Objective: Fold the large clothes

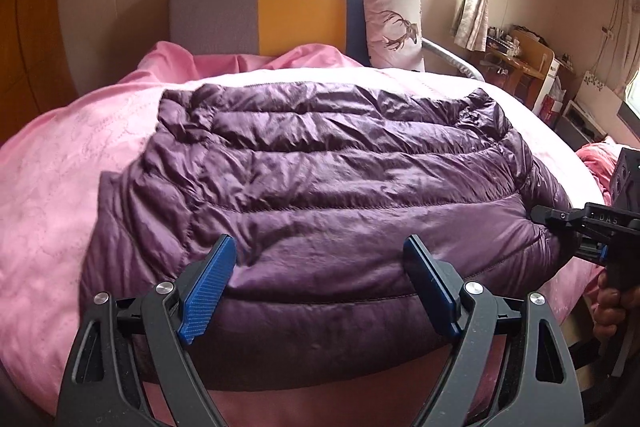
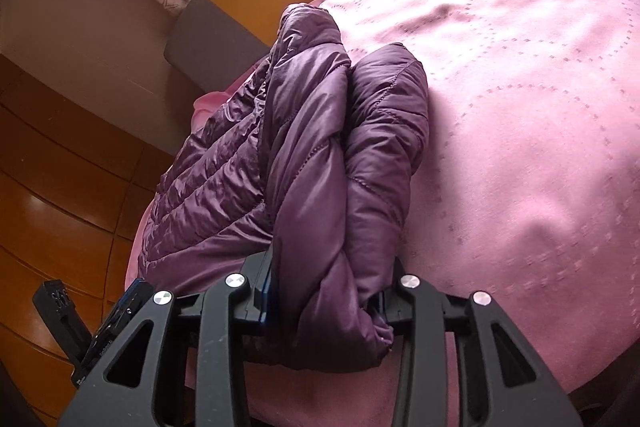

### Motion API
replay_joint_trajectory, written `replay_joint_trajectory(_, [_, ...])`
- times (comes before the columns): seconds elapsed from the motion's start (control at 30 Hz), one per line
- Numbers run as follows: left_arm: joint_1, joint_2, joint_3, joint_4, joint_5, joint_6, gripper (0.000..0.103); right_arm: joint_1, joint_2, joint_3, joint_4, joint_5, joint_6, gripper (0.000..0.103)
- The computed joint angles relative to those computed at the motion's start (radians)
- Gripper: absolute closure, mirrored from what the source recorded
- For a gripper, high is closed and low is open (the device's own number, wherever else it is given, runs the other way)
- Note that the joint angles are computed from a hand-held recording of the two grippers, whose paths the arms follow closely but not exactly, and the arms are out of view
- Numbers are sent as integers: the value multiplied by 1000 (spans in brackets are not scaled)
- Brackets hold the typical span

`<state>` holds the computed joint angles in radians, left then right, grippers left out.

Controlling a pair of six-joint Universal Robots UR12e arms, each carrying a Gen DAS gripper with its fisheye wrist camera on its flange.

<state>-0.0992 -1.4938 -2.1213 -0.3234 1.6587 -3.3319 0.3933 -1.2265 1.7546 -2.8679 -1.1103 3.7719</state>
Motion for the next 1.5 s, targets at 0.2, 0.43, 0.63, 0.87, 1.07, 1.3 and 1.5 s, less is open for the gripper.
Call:
replay_joint_trajectory(0.2, [84, 50, -31, 26, 22, -30, 13, 37, -28, -44, 120, -185, -89, 41])
replay_joint_trajectory(0.43, [289, 123, -112, -37, -224, -164, 13, 97, -10, -147, 57, -385, -186, 22])
replay_joint_trajectory(0.63, [395, 135, -189, -39, -522, -200, 40, 167, 156, -406, 247, -430, -339, 23])
replay_joint_trajectory(0.87, [391, 183, -236, -40, -582, -205, 53, 180, 360, -658, 522, -479, -401, 23])
replay_joint_trajectory(1.07, [342, 243, -208, -131, -453, -187, 53, 182, 381, -659, 480, -479, -441, 19])
replay_joint_trajectory(1.3, [245, 214, -130, 37, -251, -218, 28, 143, 247, -504, 381, -369, -429, 10])
replay_joint_trajectory(1.5, [114, 21, 34, 26, -207, -182, 28, 79, 115, -306, 236, -351, -294, 2])
